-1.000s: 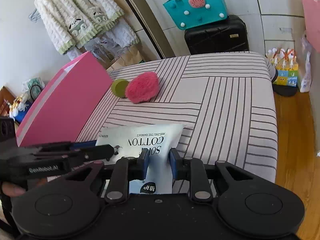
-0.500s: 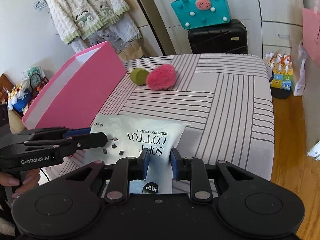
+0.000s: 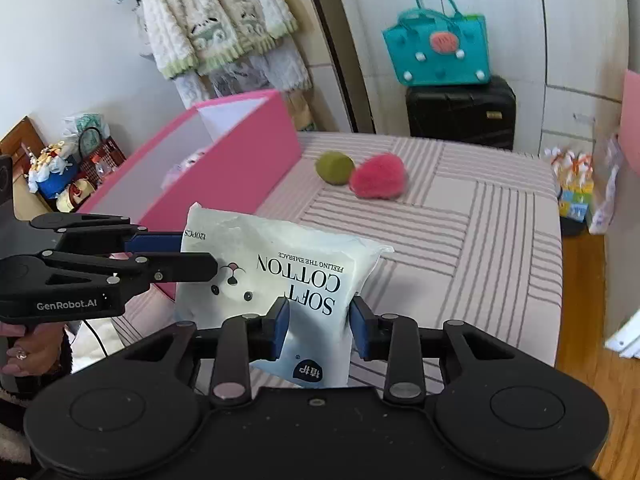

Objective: Organize soft objects
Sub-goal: 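Lift the tissue pack with the right gripper and carry it over the box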

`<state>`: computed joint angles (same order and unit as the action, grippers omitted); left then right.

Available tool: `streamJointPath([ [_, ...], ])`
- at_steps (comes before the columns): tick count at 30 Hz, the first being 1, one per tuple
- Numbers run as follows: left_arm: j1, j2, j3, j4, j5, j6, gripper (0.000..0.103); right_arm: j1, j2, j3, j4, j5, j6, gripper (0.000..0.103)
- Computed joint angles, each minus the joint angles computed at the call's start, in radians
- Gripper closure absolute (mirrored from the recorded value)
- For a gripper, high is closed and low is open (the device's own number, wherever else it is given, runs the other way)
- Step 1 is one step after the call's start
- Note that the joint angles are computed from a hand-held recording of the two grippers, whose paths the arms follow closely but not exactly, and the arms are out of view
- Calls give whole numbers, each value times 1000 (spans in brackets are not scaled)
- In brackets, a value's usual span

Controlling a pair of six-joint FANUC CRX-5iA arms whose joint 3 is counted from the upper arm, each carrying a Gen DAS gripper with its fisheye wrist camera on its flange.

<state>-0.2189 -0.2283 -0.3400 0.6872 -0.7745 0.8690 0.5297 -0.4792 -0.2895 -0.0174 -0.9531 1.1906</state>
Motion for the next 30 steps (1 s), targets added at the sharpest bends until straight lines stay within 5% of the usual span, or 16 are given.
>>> streamJointPath([
  [13, 115, -109, -12, -27, -126, 18, 76, 156, -3, 35, 74, -22, -19, 59],
  [23, 194, -207, -40, -28, -88, 16, 76, 285, 16, 73, 203, 29, -49, 54],
  [30, 261, -247, -86, 125, 3, -107, 76, 349, 72, 64, 431, 160, -107, 47],
])
